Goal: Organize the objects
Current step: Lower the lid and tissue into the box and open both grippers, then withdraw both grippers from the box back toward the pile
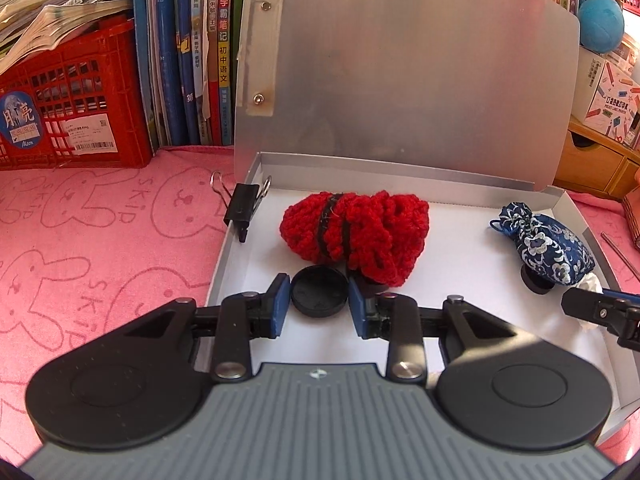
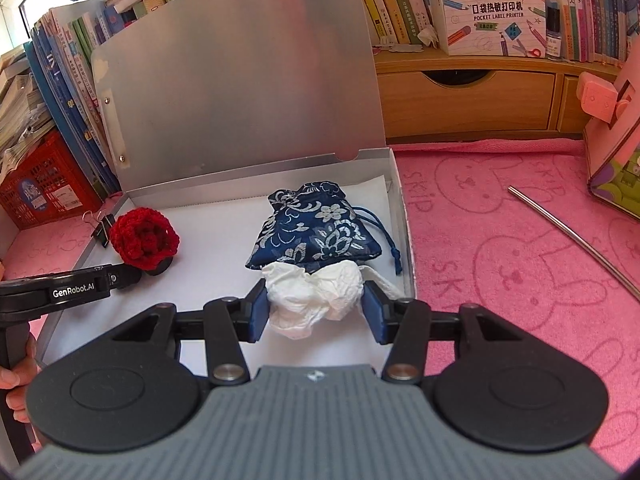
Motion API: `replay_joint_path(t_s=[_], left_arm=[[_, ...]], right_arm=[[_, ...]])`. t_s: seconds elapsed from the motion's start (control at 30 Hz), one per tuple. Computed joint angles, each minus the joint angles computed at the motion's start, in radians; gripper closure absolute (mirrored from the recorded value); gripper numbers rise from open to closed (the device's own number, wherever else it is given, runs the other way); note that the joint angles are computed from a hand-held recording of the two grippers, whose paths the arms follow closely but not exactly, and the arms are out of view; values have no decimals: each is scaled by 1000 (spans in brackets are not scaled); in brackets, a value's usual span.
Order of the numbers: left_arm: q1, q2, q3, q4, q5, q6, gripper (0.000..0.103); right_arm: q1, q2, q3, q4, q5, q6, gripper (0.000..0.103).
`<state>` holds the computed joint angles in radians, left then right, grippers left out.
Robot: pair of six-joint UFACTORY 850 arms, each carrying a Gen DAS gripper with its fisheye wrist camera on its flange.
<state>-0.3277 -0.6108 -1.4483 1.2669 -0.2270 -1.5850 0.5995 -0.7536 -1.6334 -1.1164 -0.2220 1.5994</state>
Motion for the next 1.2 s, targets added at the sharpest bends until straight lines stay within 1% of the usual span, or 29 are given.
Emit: replay_joint_path(t_s=[0.1,0.2,0.23,0.27,0.3,0.33,0.37,0.43,0.47,0.53,0.57,0.63,0.7,0.8,0.9,1.03,1.07,1.13,1.2], left_arm=[[1,-10,-11,17,-7,-7,66],[1,-15,-14,63,-12,-41,66],[-1,-14,-11,88,-14,-61,66],[-2,-13,-8,104,-18,-71,65],[-3,-11,-5,112,-20,-76,64],[-4,-9,-2,118,-21,-84,62],[-4,-8,1,138,-22,-107,50],[-6,-2,12,197,-21,-164,36],[-5,3,19,241,-11,-199,30],[-6,12,28,259,-1,-206,25],[-7,17,32,247,1,-190,20],[-13,31,42,199,-10,-143,16],[-19,50,60,218,-22,-166,16],[-27,94,107,329,-28,-272,16],[-30,150,165,470,-9,-410,15],[-39,240,264,720,4,-639,14],[-42,260,287,780,4,-689,13],[-53,312,348,909,-7,-799,11],[-65,360,404,1003,-24,-888,11]], right_arm=[[-5,-10,-14,0,-3,7,50],[-8,-17,-17,-48,0,63,50],[-7,-17,-16,-76,0,91,46],[-7,-17,-14,-104,0,120,46],[-5,-16,-13,-120,-4,139,38],[-5,-14,-9,-137,1,154,34],[-5,-12,-5,-157,3,175,32],[-6,-3,7,-211,15,239,28],[-6,1,14,-244,22,276,26],[3,11,24,-295,2,320,17],[8,18,33,-330,-11,347,15],[16,39,60,-427,-30,416,12],[21,63,90,-488,-40,455,10],[27,104,141,-567,-51,525,10],[31,155,207,-707,-47,671,9],[49,237,316,-940,-64,885,8],[54,256,340,-991,-68,928,8],[68,296,393,-1081,-86,998,7],[89,336,446,-1130,-110,1026,6]])
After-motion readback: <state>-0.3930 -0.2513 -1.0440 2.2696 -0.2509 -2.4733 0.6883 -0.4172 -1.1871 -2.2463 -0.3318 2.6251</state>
